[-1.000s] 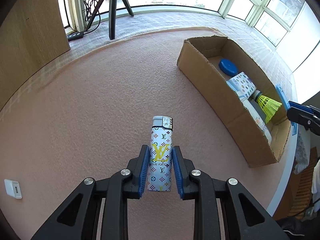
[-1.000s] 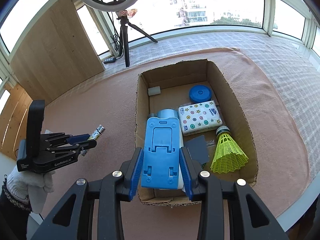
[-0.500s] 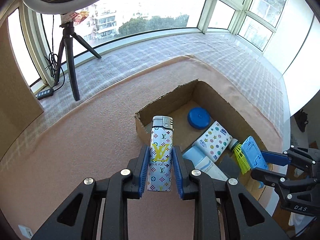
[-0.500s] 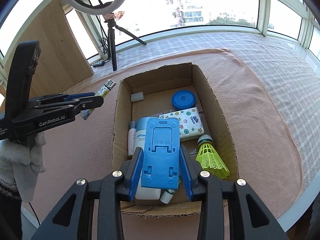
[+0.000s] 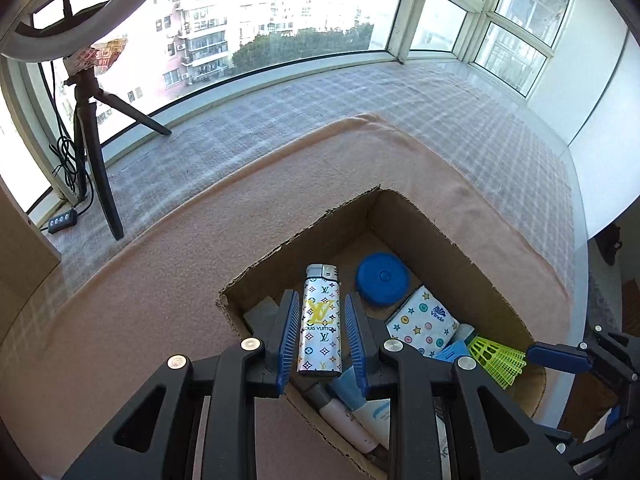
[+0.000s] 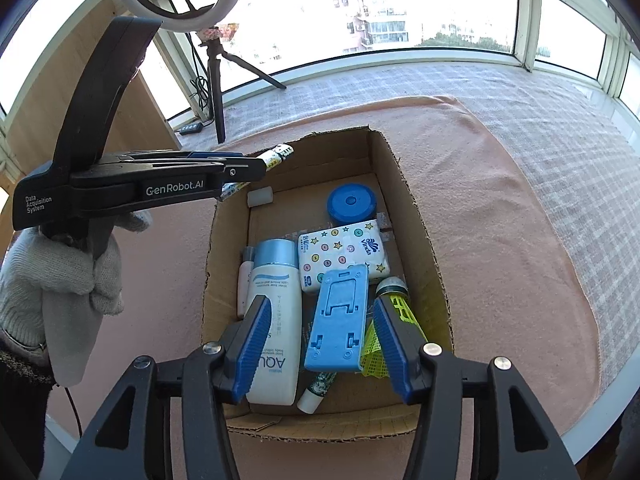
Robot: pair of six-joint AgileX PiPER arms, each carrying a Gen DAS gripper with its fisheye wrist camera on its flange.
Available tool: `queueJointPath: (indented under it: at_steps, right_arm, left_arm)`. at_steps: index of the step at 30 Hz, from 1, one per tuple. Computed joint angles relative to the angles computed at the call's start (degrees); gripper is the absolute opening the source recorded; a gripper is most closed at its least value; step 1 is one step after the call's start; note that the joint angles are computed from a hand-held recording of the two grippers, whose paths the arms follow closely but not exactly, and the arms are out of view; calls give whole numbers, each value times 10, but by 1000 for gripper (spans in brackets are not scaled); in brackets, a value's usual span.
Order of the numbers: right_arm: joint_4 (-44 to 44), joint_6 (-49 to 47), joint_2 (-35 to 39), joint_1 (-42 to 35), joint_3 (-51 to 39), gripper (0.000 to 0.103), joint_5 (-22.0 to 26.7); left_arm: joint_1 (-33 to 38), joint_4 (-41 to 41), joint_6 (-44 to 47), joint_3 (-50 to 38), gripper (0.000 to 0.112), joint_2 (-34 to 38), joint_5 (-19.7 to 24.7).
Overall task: Organize objects
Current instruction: 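Open the right tool to release the stand while the left tool carries the lighter over the box, then open the left tool to drop the lighter into the box, then move the right tool to the white charger on the floor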
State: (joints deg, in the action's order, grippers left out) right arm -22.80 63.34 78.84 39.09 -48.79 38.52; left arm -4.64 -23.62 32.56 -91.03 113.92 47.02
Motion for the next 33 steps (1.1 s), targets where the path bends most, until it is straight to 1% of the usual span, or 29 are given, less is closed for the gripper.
queueJointPath:
  at_steps: [3, 7, 10, 12, 13, 14, 16, 19, 21, 22, 23, 26, 29, 33]
  right_arm:
    - [-17, 13, 3, 6, -5, 59, 10]
    - [-14, 13, 5, 6, -8, 59, 9]
    - [-19, 15, 13, 15, -19, 59, 18]
    - [-21, 17, 17, 21, -26, 59, 21]
    - [-21, 18, 19, 24, -29, 59, 22]
    - [-22, 20, 22, 27, -33, 59, 23]
    - [-24, 23, 29, 35, -41, 59, 26]
    - [-28, 29, 40, 49, -54, 59, 28]
    - [-29, 32, 50, 58, -66, 59, 31]
    - [-29, 32, 56, 63, -73, 59, 32]
    - [-29, 33, 61, 68, -79, 59, 31]
    - [-25, 27, 83, 84, -105, 59, 33]
    - [-23, 25, 106, 99, -130, 59, 31]
    - [-12, 16, 144, 119, -168, 59, 28]
  left_arm:
    - [4, 4, -5, -5, 26, 3, 7]
    - [10, 12, -7, 6, 26, -7, 4]
    - [21, 12, -5, 23, 26, -20, -5]
    - [32, 6, 0, 30, 28, -28, -4]
    - [38, 5, 2, 38, 32, -34, -6]
    - [44, 3, 5, 43, 39, -40, -5]
    - [59, -8, 17, 56, 45, -53, -1]
    - [85, -22, 38, 83, 46, -78, 1]
    - [105, -27, 49, 106, 55, -98, -3]
    - [117, -31, 57, 123, 62, -111, -9]
    - [130, -38, 70, 140, 64, -124, -14]
    - [175, -53, 103, 195, 66, -164, -27]
    - [234, -68, 135, 239, 72, -191, -18]
    - [315, -75, 181, 288, 72, -221, -16]
